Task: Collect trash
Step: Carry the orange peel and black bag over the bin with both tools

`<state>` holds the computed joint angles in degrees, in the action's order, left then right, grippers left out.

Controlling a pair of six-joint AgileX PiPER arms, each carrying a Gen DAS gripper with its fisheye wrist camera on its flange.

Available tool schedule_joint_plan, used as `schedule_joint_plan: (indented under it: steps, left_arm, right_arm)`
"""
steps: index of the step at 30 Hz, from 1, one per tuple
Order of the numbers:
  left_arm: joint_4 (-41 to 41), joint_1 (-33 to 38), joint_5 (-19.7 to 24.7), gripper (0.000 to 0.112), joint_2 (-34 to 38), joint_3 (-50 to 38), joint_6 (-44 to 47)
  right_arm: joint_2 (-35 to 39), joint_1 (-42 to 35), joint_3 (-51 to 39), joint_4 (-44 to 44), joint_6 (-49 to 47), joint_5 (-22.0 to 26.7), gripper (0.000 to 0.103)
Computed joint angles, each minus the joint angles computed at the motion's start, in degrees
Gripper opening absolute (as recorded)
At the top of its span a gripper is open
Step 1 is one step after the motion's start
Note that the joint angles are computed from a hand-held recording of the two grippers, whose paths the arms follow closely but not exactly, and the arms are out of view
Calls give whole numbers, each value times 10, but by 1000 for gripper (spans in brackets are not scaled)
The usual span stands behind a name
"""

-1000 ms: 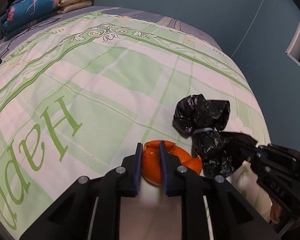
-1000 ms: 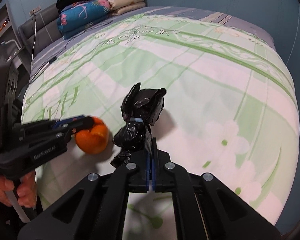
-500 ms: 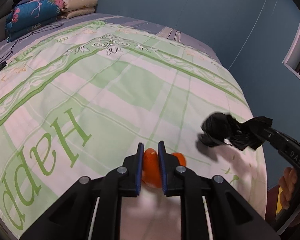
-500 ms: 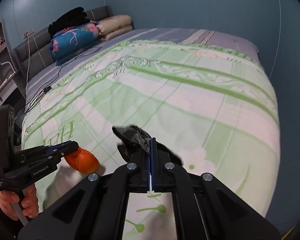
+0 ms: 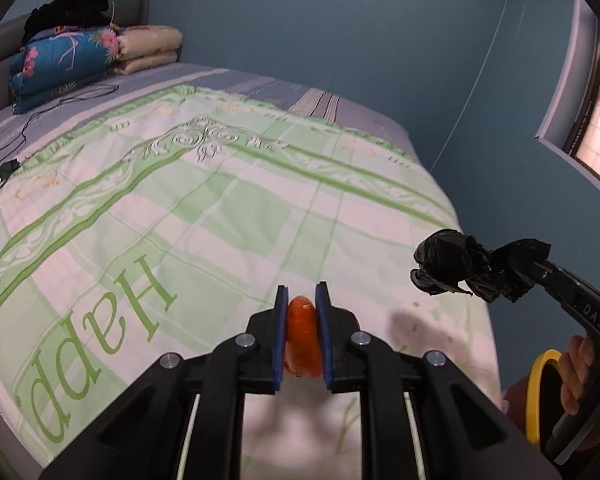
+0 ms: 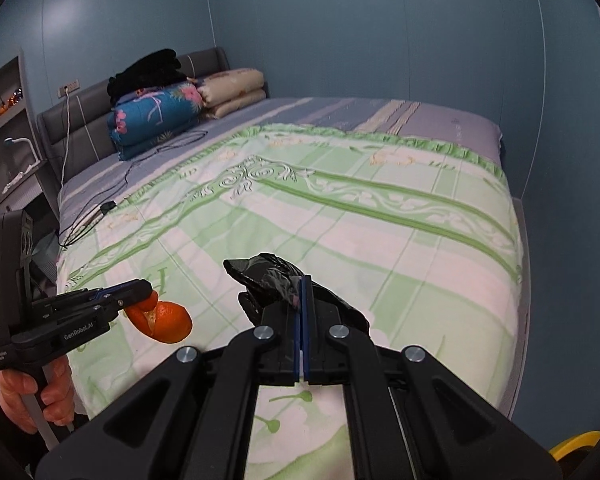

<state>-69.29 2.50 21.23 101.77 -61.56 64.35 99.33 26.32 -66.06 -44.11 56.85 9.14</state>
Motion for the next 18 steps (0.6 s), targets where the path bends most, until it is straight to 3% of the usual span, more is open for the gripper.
schedule_joint_plan:
  steps: [9,18]
  left_arm:
    - [-34,-24,4,13,-120,71,28]
    - [-13,-85,2,13,-254,131,13]
  right_arm:
    - [-133,30,98,-220,209,19,0]
    - [-261,66,177,-290,269,91,0]
